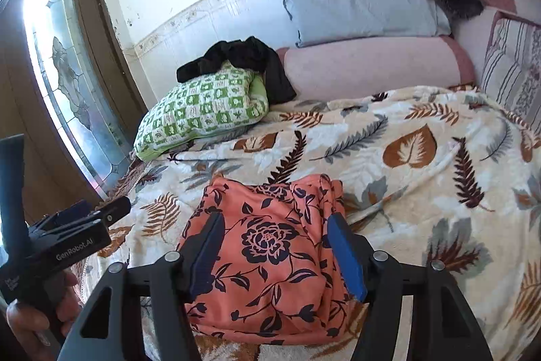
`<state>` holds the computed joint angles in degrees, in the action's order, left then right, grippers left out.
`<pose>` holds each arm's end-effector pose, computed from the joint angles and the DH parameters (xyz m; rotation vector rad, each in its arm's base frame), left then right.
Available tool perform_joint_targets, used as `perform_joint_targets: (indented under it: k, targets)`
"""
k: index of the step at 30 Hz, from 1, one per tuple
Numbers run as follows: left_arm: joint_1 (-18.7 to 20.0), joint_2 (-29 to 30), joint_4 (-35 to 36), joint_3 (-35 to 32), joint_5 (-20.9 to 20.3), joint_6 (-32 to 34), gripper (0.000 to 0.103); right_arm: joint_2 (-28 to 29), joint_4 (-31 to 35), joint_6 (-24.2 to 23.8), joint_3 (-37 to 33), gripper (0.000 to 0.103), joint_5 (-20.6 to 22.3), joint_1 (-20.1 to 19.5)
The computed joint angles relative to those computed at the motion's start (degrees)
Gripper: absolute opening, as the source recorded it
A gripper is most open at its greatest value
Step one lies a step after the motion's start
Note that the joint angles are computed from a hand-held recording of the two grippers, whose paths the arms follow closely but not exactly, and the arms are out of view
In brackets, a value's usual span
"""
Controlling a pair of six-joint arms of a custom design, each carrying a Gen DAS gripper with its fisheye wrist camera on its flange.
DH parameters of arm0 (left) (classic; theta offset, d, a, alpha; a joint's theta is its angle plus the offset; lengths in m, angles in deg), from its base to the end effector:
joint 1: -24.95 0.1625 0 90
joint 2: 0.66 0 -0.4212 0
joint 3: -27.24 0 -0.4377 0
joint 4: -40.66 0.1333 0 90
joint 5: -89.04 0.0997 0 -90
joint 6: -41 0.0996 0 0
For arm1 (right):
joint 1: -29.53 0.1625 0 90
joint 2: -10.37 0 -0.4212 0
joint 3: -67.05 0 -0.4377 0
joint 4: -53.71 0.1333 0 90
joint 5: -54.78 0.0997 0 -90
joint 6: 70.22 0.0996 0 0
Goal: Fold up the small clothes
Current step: 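Open both tools and lift them away from the folded dress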
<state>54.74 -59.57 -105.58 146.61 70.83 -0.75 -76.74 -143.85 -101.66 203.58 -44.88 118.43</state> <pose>-0.3471 -0.4613 0.1040 0.3838 2.0201 -1.1081 0.1081 -0.4441 0.2836 0.5249 -2.3716 1.2374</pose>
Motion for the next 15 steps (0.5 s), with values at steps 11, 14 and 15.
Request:
perform_joint_targets:
  k: [11, 14, 15]
  targets:
    - [-8.1, -8.7, 14.4, 1.7, 5.5, -10.1, 0.101, -9.1, 1.6, -0.6, 3.3, 0.07, -7.1, 8.8]
    - [-9.7, -10.8, 18.1, 1.9, 6.0, -12.9, 0.101, -10.6, 2.8, -0.4, 3.6, 0.071, -9.0, 11.3]
    - [-10.1, -11.5, 20.3, 1.8, 5.9, -14.8, 0.101, -11.0, 3.3, -0.4, 3.7, 0.071, -9.4, 12.0]
